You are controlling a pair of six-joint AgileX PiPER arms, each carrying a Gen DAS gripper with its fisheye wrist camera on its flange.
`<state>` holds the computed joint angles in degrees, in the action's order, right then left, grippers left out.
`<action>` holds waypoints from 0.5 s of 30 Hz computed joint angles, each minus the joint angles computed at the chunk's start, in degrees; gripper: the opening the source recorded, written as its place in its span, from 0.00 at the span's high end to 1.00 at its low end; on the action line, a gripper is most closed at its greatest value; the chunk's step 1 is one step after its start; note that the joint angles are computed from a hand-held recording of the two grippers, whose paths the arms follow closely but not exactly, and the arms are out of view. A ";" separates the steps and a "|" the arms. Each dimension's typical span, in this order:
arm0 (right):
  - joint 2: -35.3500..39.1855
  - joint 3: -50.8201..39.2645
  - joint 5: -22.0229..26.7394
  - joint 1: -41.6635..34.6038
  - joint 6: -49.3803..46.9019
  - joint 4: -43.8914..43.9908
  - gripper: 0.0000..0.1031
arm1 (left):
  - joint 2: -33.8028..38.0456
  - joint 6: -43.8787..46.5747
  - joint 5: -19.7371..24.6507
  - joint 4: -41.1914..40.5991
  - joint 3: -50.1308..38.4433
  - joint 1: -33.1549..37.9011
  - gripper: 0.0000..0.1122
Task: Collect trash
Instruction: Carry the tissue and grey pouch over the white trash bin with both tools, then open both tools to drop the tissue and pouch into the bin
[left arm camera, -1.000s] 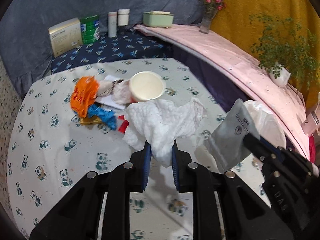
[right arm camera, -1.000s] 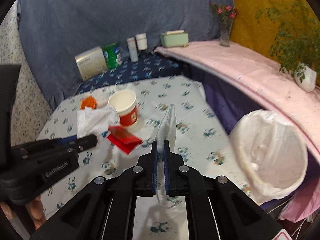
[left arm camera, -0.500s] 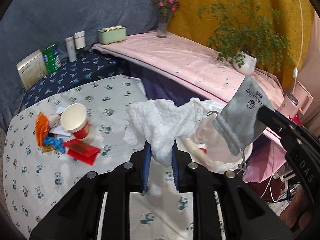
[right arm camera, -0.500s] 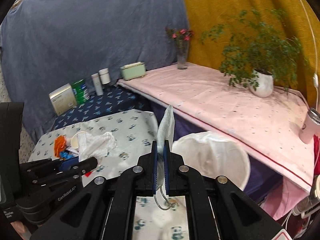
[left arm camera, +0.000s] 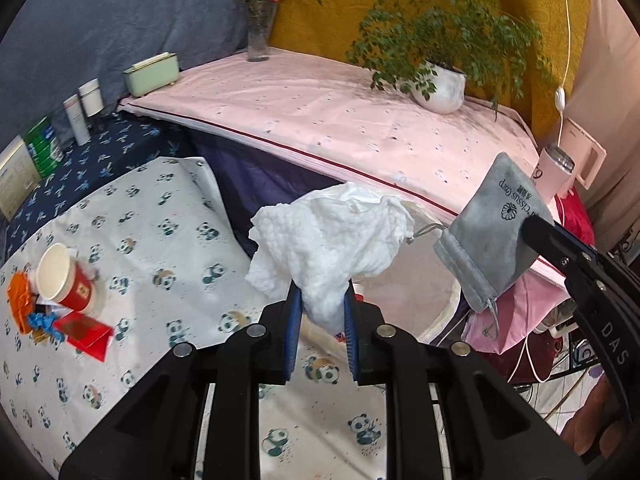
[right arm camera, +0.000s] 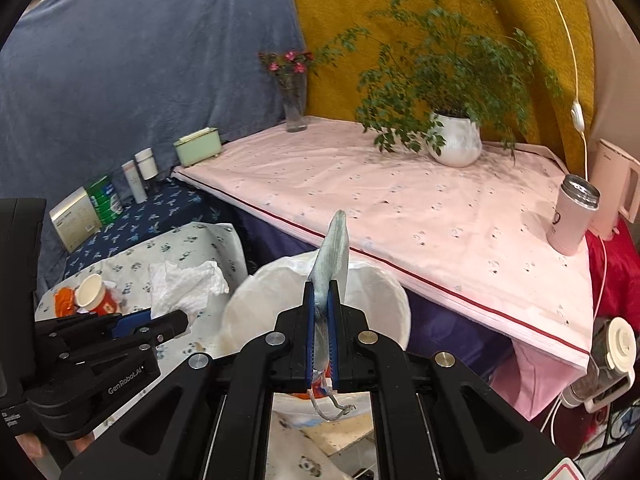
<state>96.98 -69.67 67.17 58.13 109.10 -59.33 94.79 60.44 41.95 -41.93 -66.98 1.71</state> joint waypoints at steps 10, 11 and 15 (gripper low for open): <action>-1.12 6.20 -6.79 -5.57 2.33 -0.75 0.94 | 6.70 -4.61 -3.90 3.17 -3.36 -6.83 0.82; -0.89 6.40 -7.42 -6.18 2.48 -0.88 0.94 | 7.18 -4.86 -4.01 3.32 -3.66 -7.14 0.82; -0.07 6.91 -9.69 -7.84 2.95 -1.40 0.94 | 8.91 -5.78 -4.60 3.74 -4.47 -7.93 0.82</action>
<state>96.91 -62.76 57.48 50.28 112.05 -60.74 103.70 54.67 37.36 -38.19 -71.45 -6.22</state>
